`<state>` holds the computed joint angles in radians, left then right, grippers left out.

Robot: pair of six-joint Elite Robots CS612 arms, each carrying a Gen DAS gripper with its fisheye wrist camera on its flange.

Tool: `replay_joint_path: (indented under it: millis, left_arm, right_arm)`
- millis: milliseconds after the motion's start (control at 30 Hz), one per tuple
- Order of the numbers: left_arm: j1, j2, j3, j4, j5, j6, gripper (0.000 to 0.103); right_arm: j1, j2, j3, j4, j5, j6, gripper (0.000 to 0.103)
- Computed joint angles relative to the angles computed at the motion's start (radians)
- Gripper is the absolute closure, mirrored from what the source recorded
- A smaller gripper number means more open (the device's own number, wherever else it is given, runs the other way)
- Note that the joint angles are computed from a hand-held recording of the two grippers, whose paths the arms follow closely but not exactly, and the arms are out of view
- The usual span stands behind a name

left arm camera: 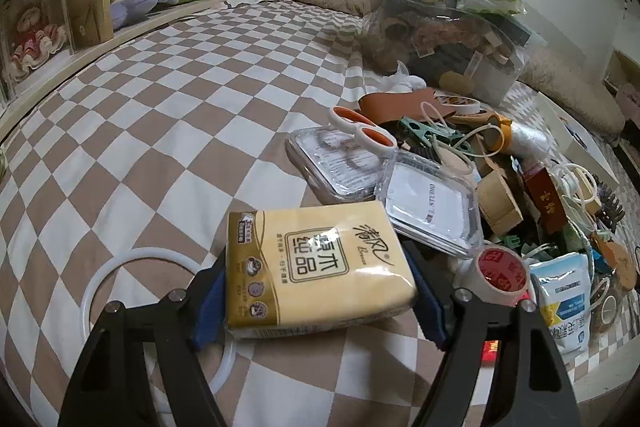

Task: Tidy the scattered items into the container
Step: 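Close the right tool on the clear clip while the left tool grips the tissue pack, then lift the clip and tissue pack and carry both over the white box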

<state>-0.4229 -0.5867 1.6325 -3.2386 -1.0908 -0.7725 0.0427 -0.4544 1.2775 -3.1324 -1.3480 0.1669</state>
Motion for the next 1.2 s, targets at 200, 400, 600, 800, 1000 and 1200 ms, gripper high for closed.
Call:
replay_joint_path:
  millis: [200, 400, 600, 800, 1000, 1200]
  left_arm:
    - [-0.006, -0.003, 0.01, -0.027, 0.012, 0.007, 0.026]
    - [-0.016, -0.009, 0.019, -0.044, 0.032, 0.026, 0.026]
    - [-0.026, -0.014, 0.029, -0.064, 0.043, 0.042, 0.026]
    - [-0.039, -0.018, 0.038, -0.102, 0.065, 0.067, 0.026]
    - [-0.057, -0.032, 0.059, -0.167, 0.066, 0.099, 0.026]
    - [-0.081, -0.05, 0.082, -0.246, 0.08, 0.159, 0.026]
  right_arm:
    - [-0.023, -0.006, 0.025, -0.071, 0.072, 0.107, 0.073]
    - [-0.033, -0.007, 0.037, -0.105, 0.125, 0.16, 0.073]
    - [-0.039, -0.012, 0.052, -0.133, 0.186, 0.184, 0.073]
    - [-0.048, -0.02, 0.085, -0.222, 0.247, 0.233, 0.073]
    - [-0.051, -0.028, 0.114, -0.254, 0.289, 0.256, 0.073]
    - [-0.045, -0.046, 0.149, -0.312, 0.306, 0.252, 0.073]
